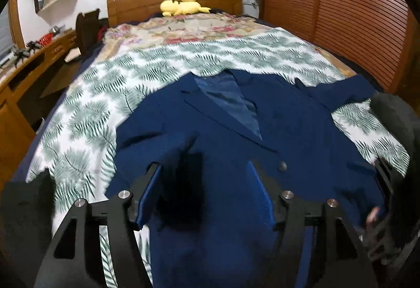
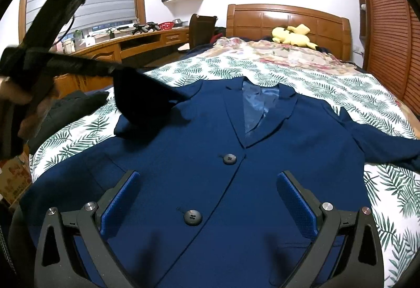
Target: Fold large clothes
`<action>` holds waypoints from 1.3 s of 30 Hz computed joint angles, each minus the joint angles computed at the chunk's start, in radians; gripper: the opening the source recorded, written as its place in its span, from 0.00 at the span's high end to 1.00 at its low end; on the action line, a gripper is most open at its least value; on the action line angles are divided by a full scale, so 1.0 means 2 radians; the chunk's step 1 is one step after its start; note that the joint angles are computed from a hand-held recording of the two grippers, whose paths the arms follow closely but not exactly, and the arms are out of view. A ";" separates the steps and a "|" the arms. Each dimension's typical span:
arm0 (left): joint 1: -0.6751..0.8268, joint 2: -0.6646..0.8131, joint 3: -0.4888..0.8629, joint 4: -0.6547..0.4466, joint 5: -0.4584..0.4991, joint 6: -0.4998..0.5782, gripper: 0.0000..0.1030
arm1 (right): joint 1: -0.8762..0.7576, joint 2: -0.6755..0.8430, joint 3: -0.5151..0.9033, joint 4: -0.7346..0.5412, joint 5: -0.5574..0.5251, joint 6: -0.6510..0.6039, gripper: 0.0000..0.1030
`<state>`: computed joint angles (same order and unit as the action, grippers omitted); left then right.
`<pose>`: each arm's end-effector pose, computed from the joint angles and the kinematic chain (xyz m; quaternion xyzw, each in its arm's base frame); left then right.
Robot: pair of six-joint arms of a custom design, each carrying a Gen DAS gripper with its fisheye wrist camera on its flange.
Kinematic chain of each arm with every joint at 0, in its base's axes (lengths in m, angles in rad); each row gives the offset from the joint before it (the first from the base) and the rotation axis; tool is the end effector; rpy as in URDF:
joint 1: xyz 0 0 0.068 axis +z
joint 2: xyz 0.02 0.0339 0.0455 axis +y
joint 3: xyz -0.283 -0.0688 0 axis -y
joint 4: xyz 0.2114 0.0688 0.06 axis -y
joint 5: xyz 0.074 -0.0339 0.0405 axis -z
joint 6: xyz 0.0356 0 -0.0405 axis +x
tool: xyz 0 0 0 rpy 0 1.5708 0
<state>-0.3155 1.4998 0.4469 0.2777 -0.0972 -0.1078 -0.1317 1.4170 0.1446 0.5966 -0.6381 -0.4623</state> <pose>0.2244 -0.0696 0.1652 0.0767 0.9178 -0.0375 0.3877 0.1774 -0.0021 0.1446 -0.2747 0.8220 0.1502 0.4756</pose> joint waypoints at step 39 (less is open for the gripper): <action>0.071 0.103 0.036 0.045 -0.039 0.069 0.92 | -0.031 -0.017 0.015 -0.059 -0.022 -0.043 0.00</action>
